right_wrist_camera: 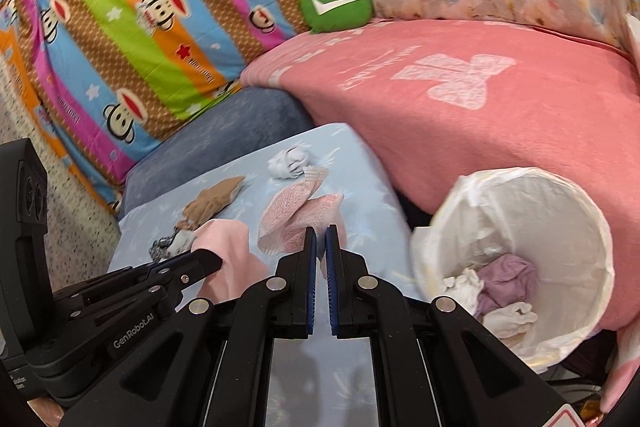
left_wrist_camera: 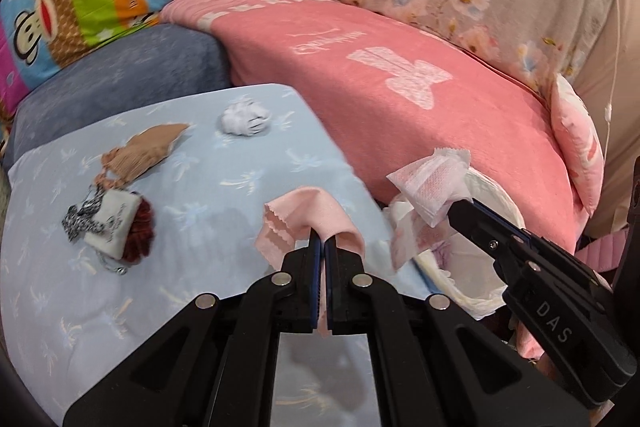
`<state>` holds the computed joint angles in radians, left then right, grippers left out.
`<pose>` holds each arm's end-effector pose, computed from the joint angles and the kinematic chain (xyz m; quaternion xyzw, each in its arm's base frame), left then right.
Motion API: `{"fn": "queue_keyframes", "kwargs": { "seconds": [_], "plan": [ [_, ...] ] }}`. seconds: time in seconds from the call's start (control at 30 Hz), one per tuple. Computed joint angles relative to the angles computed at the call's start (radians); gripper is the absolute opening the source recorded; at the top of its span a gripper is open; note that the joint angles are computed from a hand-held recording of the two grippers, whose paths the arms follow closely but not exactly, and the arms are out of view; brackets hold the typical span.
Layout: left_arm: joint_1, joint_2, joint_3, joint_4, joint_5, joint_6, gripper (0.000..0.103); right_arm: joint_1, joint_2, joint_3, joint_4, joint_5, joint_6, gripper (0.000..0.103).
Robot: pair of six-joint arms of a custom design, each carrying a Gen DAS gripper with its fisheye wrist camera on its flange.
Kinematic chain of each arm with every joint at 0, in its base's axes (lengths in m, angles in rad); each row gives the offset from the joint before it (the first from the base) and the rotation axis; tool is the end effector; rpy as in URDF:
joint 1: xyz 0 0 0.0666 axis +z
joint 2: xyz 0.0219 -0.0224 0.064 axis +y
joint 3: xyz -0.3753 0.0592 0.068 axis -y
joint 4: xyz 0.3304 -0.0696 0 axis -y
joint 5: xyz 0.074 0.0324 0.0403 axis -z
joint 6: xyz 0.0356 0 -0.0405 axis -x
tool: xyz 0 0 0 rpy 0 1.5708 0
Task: Collect trash
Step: 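Carry both pink cloths over the bin and open both tools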
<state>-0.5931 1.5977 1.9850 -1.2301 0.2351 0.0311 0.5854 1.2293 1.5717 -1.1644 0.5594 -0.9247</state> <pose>0.3915 -0.2744 0.5475 0.2975 0.8801 -0.2129 0.3028 0.2959 0.1730 0.5415 0.2505 0.8647 0.0538 0.4321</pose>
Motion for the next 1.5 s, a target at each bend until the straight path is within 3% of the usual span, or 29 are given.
{"fn": "queue_keyframes", "kwargs": {
  "seconds": [0.53,0.87,0.97,1.07,1.17,1.23,1.3,1.37,1.5],
  "plan": [
    [-0.175,0.097,0.163,-0.049,-0.009,-0.058,0.002,-0.114,-0.202,-0.135,-0.065,0.042,-0.066,0.005],
    [-0.231,0.177,0.283,-0.116,0.047,-0.053,0.003,-0.189,-0.275,-0.183,-0.090,0.031,-0.073,0.006],
    [-0.238,0.205,0.326,-0.154,0.044,-0.050,0.003,-0.202,-0.285,-0.191,-0.092,0.028,-0.077,0.011],
    [-0.237,0.207,0.325,-0.152,0.040,-0.045,0.003,-0.209,-0.290,-0.195,-0.090,0.030,-0.076,0.011],
    [-0.236,0.210,0.328,-0.153,0.034,-0.041,0.004,-0.216,-0.291,-0.196,-0.086,0.027,-0.075,0.018],
    [-0.232,0.206,0.318,-0.145,0.024,-0.036,0.011,-0.211,-0.290,-0.196,-0.084,0.031,-0.079,0.021],
    [-0.227,0.196,0.297,-0.127,0.009,-0.024,0.034,-0.207,-0.286,-0.196,-0.082,0.028,-0.077,0.022],
    [-0.222,0.175,0.258,-0.089,-0.011,-0.007,0.048,-0.202,-0.283,-0.197,-0.080,0.025,-0.076,0.023],
    [-0.212,0.157,0.227,-0.061,-0.032,-0.001,0.050,-0.190,-0.267,-0.193,-0.076,0.015,-0.074,0.024]
  ]
}}
